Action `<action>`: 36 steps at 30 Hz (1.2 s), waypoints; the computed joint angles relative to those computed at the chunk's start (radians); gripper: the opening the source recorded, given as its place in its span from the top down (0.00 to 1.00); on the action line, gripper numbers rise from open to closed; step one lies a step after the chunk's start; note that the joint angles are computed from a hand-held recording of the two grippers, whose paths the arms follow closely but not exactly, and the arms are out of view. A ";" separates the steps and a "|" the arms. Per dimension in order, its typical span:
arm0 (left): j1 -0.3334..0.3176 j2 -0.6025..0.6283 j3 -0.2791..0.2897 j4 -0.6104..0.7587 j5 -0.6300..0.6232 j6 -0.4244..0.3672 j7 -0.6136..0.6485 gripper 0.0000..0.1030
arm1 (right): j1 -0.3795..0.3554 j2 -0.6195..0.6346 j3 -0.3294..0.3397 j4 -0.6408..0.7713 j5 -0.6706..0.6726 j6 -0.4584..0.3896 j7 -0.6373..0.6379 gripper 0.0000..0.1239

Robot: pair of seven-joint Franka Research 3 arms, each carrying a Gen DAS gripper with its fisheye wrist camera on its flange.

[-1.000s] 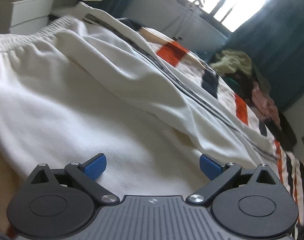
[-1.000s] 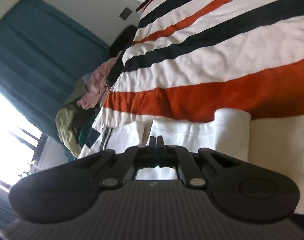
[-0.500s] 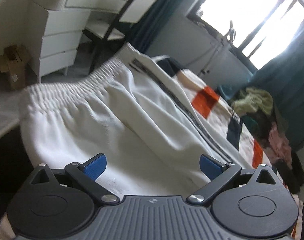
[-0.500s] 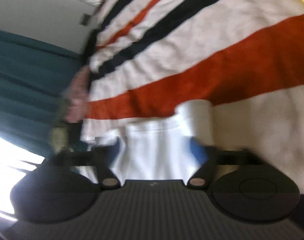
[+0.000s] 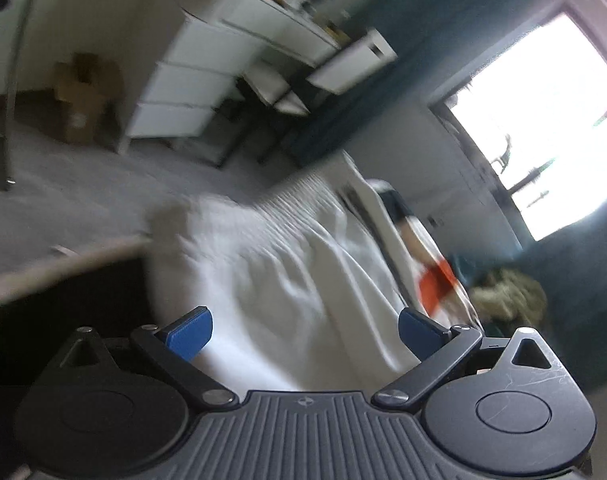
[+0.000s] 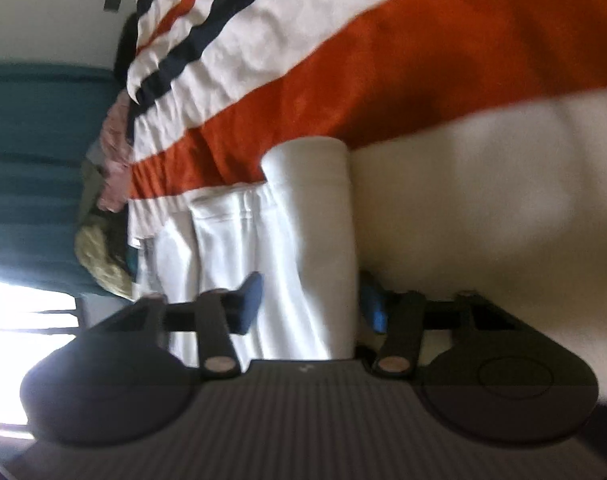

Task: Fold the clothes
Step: 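Grasp the ribbed cuff with the right tool while the left tool grasps the waistband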

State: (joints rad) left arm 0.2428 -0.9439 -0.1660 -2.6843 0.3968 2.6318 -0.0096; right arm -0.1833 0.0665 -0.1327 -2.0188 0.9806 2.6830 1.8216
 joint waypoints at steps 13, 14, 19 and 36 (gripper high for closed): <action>-0.043 -0.157 0.252 -0.246 -0.170 0.215 0.160 0.12 | 0.046 0.075 0.080 0.117 0.246 0.364 -0.392 0.96; -0.079 -0.126 0.287 -0.256 -0.198 0.276 0.180 0.15 | 0.050 0.076 0.072 0.111 0.198 0.365 -0.351 0.96; -0.151 0.001 0.310 -0.236 -0.283 0.396 0.233 0.39 | 0.051 0.085 0.060 0.090 0.041 0.357 -0.196 0.96; -0.002 0.012 0.135 -0.126 -0.310 0.526 0.340 0.91 | 0.081 0.076 0.046 0.222 0.132 0.331 -0.243 0.96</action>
State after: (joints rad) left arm 0.2411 -0.9322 -0.0312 -2.8105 0.0870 3.1578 0.3303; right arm -0.1024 0.1427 -0.0864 -1.7966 1.1129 3.0136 1.5786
